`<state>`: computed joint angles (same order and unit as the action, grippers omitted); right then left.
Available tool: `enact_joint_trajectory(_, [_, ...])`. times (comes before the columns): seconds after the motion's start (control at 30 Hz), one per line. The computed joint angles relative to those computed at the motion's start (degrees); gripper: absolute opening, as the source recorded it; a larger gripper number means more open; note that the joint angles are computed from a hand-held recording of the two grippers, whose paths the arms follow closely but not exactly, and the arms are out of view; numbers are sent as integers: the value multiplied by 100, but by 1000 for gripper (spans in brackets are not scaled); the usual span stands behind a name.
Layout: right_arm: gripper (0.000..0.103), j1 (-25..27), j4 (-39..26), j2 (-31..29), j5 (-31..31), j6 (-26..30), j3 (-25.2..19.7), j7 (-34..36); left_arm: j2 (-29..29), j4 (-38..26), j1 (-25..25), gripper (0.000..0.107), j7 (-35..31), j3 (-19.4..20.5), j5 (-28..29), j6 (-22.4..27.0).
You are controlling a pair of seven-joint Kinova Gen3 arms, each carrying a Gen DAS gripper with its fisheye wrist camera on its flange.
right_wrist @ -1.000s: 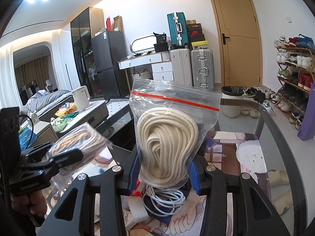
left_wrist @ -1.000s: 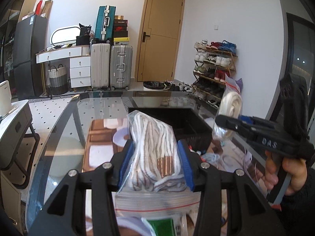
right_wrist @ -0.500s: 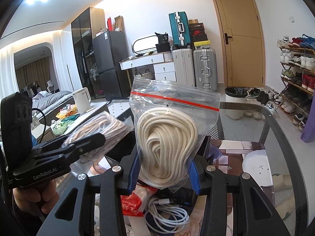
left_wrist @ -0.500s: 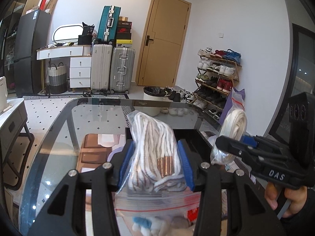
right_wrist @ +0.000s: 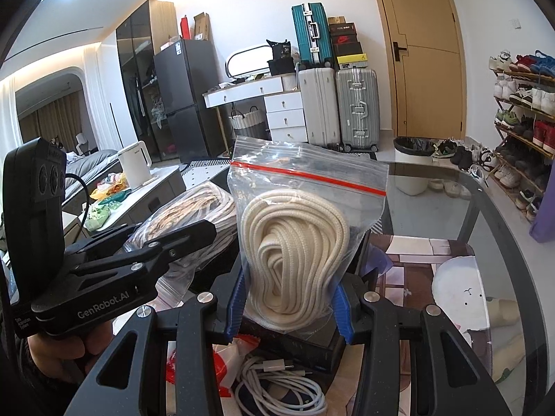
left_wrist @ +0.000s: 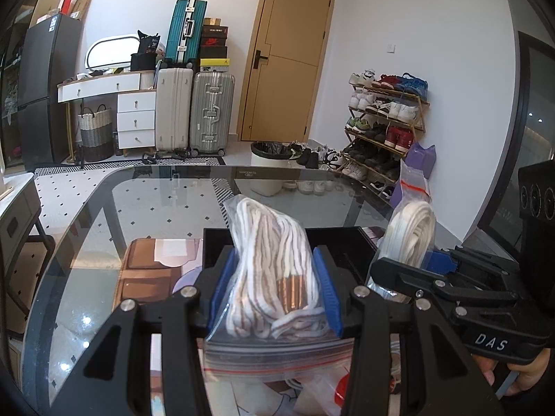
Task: Organize soft objects
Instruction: 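Lift both held bags and carry them over the open black box, then lower both bags into the black box and open both grippers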
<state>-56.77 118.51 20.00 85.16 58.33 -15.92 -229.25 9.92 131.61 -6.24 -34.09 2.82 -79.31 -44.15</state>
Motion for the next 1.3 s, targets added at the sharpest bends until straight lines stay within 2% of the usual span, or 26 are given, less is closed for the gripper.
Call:
enact_joint_trajectory(0.5, [43, 218, 14, 106, 52, -336, 77, 73, 84, -87, 226, 45, -92, 178, 145, 524])
enact_joint_trajectory(0.73, [49, 229, 46, 123, 120, -369, 81, 29, 45, -99, 270, 45, -78, 215, 129, 654])
enact_joint_trajectory(0.83, [59, 186, 18, 114, 56, -314, 58, 71, 32, -117, 277, 46, -24, 214, 105, 688])
enact_joint_trajectory(0.87, [72, 142, 15, 124, 54, -234, 61, 69, 21, -118, 284, 47, -15, 212, 116, 711])
enact_joint_trajectory(0.9, [84, 76, 25, 140, 73, -105, 65, 35, 23, -137, 273, 53, 29, 207, 81, 701])
enact_joint_trajectory(0.93, [86, 28, 28, 152, 84, 4, 62, 7, 27, -148, 250, 57, 76, 196, 43, 666])
enact_joint_trajectory(0.97, [87, -47, 13, 170, 42, 174, 68, 8, 19, -171, 231, 67, 172, 187, -17, 647])
enact_joint_trajectory(1.03, [89, -52, 43, 133, 3, 235, 38, 5, -3, -166, 205, 71, 236, 156, -38, 589])
enact_joint_trajectory(1.1, [94, -47, 68, 102, -59, 213, 27, 17, -61, -124, 207, 90, 166, 123, 41, 589])
enact_joint_trajectory(1.17, [97, -101, 97, 99, -146, 313, 10, -12, -137, 5, 156, 97, -67, 61, 263, 490])
enact_joint_trajectory(1.3, [99, -200, 286, 31, -215, 414, -65, -275, -247, 100, -68, 103, 65, -82, -22, 206])
